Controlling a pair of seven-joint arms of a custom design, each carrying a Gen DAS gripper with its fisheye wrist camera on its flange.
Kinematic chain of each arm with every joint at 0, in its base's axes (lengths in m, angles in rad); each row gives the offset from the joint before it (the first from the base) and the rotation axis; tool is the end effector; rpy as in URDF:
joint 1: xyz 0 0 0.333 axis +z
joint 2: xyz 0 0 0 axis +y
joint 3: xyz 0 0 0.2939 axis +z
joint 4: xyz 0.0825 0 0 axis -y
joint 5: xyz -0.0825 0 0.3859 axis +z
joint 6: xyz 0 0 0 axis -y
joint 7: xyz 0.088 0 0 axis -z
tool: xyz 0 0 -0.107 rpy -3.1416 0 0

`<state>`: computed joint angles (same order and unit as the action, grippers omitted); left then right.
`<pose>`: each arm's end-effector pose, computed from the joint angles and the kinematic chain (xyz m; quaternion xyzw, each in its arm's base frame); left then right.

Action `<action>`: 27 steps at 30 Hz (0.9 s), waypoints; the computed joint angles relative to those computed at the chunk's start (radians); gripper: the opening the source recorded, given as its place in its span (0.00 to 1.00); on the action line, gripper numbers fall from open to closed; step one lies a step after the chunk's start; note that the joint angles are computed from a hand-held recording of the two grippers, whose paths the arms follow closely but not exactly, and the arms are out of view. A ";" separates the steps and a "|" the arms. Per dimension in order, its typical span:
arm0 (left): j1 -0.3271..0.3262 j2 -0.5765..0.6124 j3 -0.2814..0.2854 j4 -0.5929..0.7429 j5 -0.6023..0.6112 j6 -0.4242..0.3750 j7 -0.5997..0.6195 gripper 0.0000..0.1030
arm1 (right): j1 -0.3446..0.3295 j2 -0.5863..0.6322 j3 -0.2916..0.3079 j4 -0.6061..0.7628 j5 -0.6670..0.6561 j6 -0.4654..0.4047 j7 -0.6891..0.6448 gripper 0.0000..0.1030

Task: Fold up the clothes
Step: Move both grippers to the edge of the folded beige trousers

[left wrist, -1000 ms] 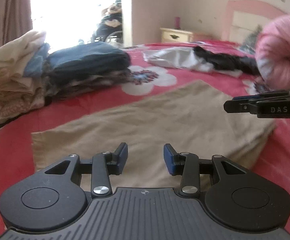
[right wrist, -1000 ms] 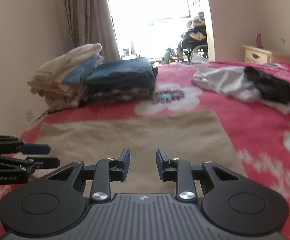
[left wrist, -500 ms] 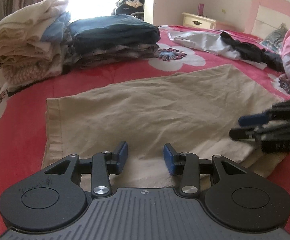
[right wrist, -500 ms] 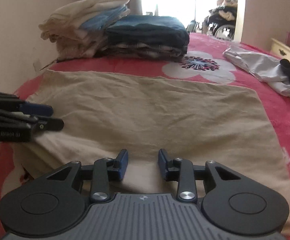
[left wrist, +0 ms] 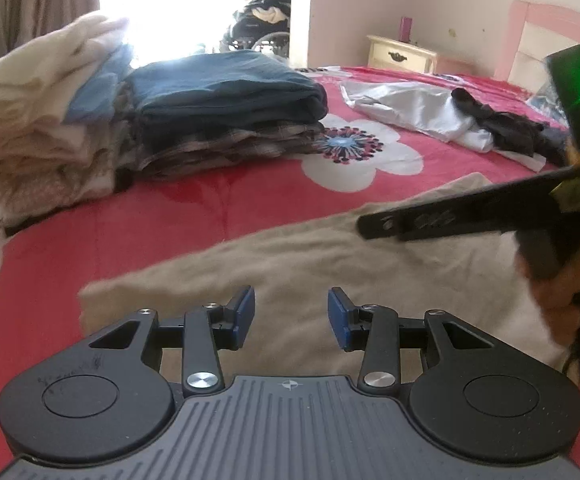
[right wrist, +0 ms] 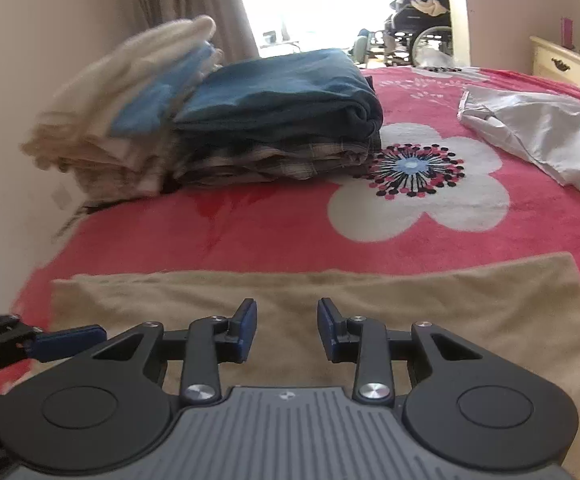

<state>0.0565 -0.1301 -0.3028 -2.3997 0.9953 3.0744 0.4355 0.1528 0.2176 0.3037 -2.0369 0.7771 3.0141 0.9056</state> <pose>0.4751 -0.1909 0.4055 -0.6150 0.6764 -0.3099 0.2612 0.5815 0.2190 0.3915 -0.7523 0.5248 -0.1284 0.3771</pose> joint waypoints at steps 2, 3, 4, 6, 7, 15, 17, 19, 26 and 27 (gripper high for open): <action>-0.024 0.047 0.015 0.029 -0.065 -0.020 0.067 0.39 | 0.062 0.042 -0.064 0.020 -0.130 0.041 0.132 0.34; -0.039 0.067 0.025 0.042 -0.094 -0.034 0.094 0.39 | 0.070 0.062 -0.073 0.029 -0.162 0.051 0.171 0.34; -0.052 0.080 0.035 0.050 -0.098 -0.047 0.095 0.39 | 0.077 0.080 -0.083 0.036 -0.193 0.061 0.207 0.34; -0.073 0.091 0.054 0.058 -0.058 -0.058 0.054 0.41 | 0.060 0.090 -0.056 0.016 -0.219 0.109 0.209 0.34; -0.083 0.094 0.063 0.060 -0.038 -0.062 0.034 0.42 | 0.053 0.094 -0.045 0.005 -0.234 0.133 0.211 0.34; -0.135 0.099 0.097 0.077 0.075 -0.103 -0.028 0.47 | -0.067 0.007 0.082 -0.137 -0.266 0.186 0.262 0.34; -0.141 0.098 0.101 0.079 0.101 -0.110 -0.044 0.47 | -0.154 -0.018 0.166 -0.161 -0.230 0.164 0.252 0.34; -0.142 0.099 0.112 0.074 0.070 -0.089 -0.037 0.47 | -0.222 -0.050 0.235 -0.190 -0.170 0.142 0.197 0.34; -0.132 0.100 0.117 0.064 0.016 -0.048 -0.021 0.47 | -0.202 -0.194 0.247 -0.315 0.035 0.117 -0.025 0.34; -0.132 0.101 0.116 0.065 0.021 -0.049 -0.027 0.47 | -0.187 -0.215 0.240 -0.336 0.058 0.122 -0.046 0.34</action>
<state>-0.0755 -0.0293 -0.1865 -2.3347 1.0161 3.0250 0.4085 -0.0346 0.0022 0.5441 -2.3734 0.8356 3.1360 0.8598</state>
